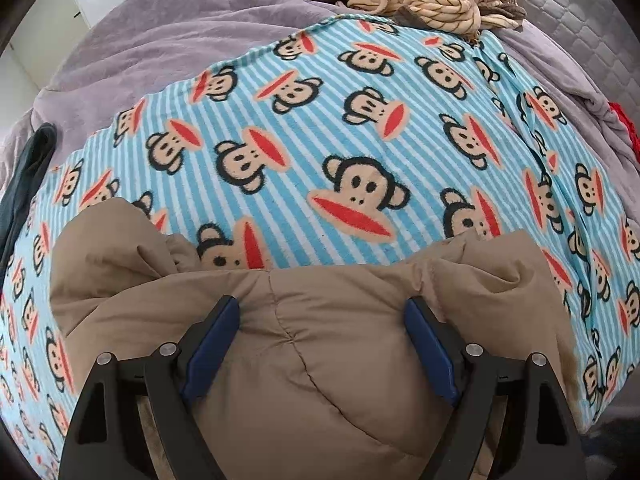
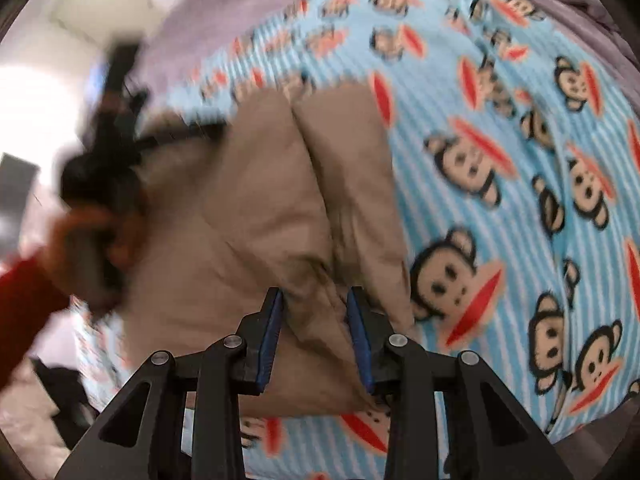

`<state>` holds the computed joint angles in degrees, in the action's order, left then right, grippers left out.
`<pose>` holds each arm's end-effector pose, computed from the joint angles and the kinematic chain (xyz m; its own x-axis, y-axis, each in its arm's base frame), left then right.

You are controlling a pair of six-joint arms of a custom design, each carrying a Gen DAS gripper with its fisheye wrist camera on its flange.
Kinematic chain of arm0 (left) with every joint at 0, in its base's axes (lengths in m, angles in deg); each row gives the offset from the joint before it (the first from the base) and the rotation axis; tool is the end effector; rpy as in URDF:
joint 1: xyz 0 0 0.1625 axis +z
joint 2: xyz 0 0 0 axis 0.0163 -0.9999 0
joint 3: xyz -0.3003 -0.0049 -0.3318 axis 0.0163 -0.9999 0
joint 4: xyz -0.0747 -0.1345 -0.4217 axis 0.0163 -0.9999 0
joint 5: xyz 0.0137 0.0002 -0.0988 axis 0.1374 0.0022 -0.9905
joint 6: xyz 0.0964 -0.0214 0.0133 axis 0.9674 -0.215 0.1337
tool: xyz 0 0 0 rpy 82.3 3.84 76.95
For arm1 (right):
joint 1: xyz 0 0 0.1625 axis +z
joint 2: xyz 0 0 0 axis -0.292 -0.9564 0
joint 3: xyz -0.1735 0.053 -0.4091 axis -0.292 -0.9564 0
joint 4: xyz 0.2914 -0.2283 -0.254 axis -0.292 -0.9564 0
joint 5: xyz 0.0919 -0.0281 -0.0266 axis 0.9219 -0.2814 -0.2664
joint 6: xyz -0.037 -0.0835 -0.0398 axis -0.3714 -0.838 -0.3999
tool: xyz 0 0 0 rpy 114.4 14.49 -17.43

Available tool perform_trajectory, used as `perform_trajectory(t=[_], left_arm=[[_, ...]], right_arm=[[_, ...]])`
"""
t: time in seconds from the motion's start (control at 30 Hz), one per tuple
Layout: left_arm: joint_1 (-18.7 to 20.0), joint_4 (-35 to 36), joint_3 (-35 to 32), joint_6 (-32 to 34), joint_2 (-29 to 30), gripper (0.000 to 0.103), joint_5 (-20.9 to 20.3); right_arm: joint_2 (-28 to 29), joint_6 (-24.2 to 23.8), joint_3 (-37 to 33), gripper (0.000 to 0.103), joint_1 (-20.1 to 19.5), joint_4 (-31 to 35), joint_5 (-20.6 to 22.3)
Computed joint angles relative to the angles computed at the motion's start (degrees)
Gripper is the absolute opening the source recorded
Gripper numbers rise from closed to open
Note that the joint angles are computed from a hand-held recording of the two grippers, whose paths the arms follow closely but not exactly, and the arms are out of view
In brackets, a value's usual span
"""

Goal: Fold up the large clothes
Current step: 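Release the jacket with both tools and press the bundle flat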

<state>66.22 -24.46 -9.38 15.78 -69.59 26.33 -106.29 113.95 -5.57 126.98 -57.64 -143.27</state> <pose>-0.1878 -0.9529 0.2563 -0.6543 0.3988 -0.6425 0.5087 0.8608 0.0162 0.3582 -0.7348 0.1471 -0.9035 0.1594 0.3979 0.0454 0.9587 -0.2809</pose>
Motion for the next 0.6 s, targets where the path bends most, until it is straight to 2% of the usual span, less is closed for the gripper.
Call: perform_trajectory(t=[0.17,0.3,0.5,0.6], left_arm=[[-0.61,-2.10,5.96,-2.41,-5.26,0.084,-1.72],[-0.84,-4.04,14.02,-4.80,-12.15,0.084,-1.39],[-0.53,-1.58,24.21,-12.93,-21.47,0.084,-0.28],[-0.12,-2.05,29.71,-16.61,-25.72,0.084,0.12]], right_arm=[[-0.83,2.29,2.69,0.036,-0.97,-0.72,2.83],[-0.88,1.09,2.61,0.036,-1.45,-0.04,3.81],[0.66,0.78,0.89,0.037,-2.49,1.14,5.45],[3.11,0.20,-3.45,0.037,-3.47,3.25,5.48]])
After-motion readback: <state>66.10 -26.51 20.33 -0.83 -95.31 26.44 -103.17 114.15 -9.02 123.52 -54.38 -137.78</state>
